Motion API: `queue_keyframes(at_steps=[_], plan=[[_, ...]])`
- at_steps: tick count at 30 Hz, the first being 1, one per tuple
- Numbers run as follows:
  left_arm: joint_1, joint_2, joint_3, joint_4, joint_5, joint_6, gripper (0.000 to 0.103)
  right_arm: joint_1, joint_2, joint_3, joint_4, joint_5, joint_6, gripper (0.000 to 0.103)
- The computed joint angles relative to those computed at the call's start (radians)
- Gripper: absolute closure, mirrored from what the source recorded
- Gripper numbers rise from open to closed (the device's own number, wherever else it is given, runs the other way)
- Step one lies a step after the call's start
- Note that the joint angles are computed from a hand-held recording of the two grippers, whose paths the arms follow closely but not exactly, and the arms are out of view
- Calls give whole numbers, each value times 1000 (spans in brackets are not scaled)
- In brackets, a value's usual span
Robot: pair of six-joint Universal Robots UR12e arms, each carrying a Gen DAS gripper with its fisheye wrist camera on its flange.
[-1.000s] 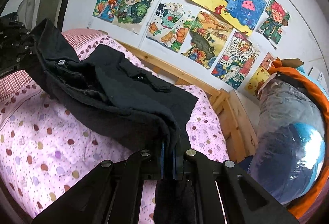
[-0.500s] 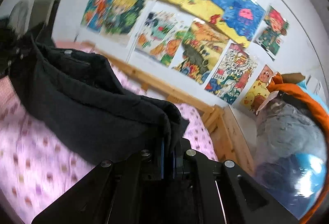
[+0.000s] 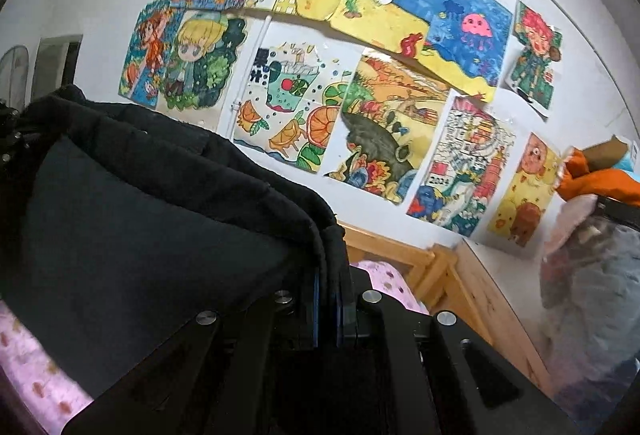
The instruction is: Fold large clothes
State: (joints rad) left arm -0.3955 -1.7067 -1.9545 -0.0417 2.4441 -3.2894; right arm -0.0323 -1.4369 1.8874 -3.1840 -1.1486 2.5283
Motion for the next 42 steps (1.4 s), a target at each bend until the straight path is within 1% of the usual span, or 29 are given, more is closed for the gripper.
queue_keyframes(at_steps=[1,7,8,11,13,15,17,19,21,25,27,28,29,30,31,32,33,34,35,36,37,38,39,40,42], plan=[[10,-5,-1,4,-7,-4,94,15,26,-13,-18,-15,3,98],[62,-39,4,-21,-34,-46,94,74,125,-67,-59,-73,7,98],[69,-46,5,-25,-35,-48,94,79,134,-74,-58,-76,11,98],[86,-71,11,-24,-31,-19,94,101,174,-92,-65,-98,19,98],[101,-80,14,-26,-51,-13,94,114,201,-104,-67,-117,12,98],[115,-88,21,-45,-77,-19,94,119,217,-110,-66,-127,13,98],[130,-92,30,-96,-112,-25,93,122,234,-119,-60,-134,20,98],[142,-93,30,-122,-151,-39,91,123,247,-130,-28,-138,29,98],[150,-97,25,-121,-171,-39,89,117,257,-144,32,-118,38,98],[169,-93,20,-132,-218,-56,86,99,269,-174,137,-44,57,97],[179,-87,18,-144,-246,-69,84,95,278,-190,181,-23,53,96],[184,-83,14,-141,-260,-76,81,92,281,-198,206,-10,52,96],[189,-77,6,-129,-277,-86,76,89,282,-202,227,5,53,95],[191,-71,0,-125,-277,-105,71,85,283,-204,239,16,57,95],[193,-66,-4,-124,-274,-121,58,79,283,-204,247,34,65,94],[194,-57,-15,-106,-269,-148,37,72,281,-203,252,54,70,92],[192,-50,-32,-58,-252,-173,26,64,277,-198,247,79,78,90],[190,-44,-50,-4,-231,-196,11,54,274,-191,234,106,91,80],[188,-38,-69,62,-223,-215,6,45,270,-186,221,131,101,55],[190,-32,-85,116,-232,-222,6,32,264,-174,188,168,118,42],[191,-24,-99,158,-241,-231,5,16,260,-160,139,216,138,33],[188,-16,-106,168,-234,-243,5,6,256,-155,120,245,143,33],[182,-10,-109,173,-217,-252,5,-2,247,-150,117,265,139,33],[179,-6,-113,181,-217,-255,5,-9,235,-142,125,277,123,33],[170,6,-122,196,-240,-242,4,-19,219,-129,135,288,99,33]])
